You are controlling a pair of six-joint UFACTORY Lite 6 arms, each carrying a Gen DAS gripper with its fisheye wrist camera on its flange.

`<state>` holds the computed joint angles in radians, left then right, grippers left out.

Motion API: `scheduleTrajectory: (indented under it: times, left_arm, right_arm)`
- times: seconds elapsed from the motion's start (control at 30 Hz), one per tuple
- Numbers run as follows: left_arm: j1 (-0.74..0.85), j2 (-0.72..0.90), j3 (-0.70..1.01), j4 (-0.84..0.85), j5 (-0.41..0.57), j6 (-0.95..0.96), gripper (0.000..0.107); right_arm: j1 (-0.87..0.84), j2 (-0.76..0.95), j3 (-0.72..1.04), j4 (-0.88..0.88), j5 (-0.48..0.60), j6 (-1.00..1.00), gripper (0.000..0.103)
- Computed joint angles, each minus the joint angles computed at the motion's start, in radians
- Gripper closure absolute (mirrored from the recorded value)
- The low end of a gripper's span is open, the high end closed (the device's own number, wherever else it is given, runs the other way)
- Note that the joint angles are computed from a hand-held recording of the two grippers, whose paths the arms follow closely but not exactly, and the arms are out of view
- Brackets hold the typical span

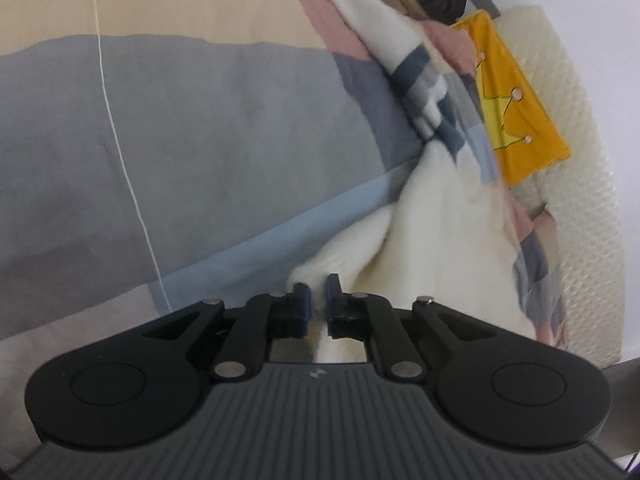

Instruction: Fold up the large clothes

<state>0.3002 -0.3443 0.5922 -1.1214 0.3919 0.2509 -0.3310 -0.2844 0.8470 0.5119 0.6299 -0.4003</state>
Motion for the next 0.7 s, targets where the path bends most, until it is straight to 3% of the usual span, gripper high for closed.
scheduleTrajectory:
  times: [0.1, 0.17, 0.2, 0.33, 0.5, 0.6, 0.7]
  left_arm:
    - [0.005, -0.006, 0.003, 0.104, 0.037, -0.082, 0.086]
    - [0.011, -0.032, -0.007, 0.142, 0.068, -0.118, 0.052]
    - [0.007, -0.053, -0.013, 0.152, 0.078, -0.124, 0.049]
    - [-0.075, -0.122, 0.000, 0.189, 0.087, -0.143, 0.049]
    - [-0.360, -0.225, 0.062, 0.506, 0.039, -0.415, 0.049]
    - [-0.616, -0.140, 0.170, 0.756, -0.040, -0.649, 0.049]
    - [-0.826, 0.050, 0.289, 0.721, -0.124, -0.609, 0.049]
  right_arm:
    - [-0.031, -0.024, 0.003, 0.057, 0.072, -0.098, 0.031]
    - [-0.069, -0.033, 0.008, 0.128, 0.127, -0.180, 0.031]
    - [-0.084, -0.033, 0.012, 0.162, 0.141, -0.221, 0.031]
    - [-0.103, 0.006, 0.054, 0.251, 0.126, -0.315, 0.031]
    - [-0.141, 0.177, 0.182, 0.441, 0.102, -0.416, 0.031]
    - [-0.177, 0.337, 0.322, 0.512, 0.104, -0.411, 0.031]
    - [-0.222, 0.531, 0.522, 0.538, 0.120, -0.356, 0.031]
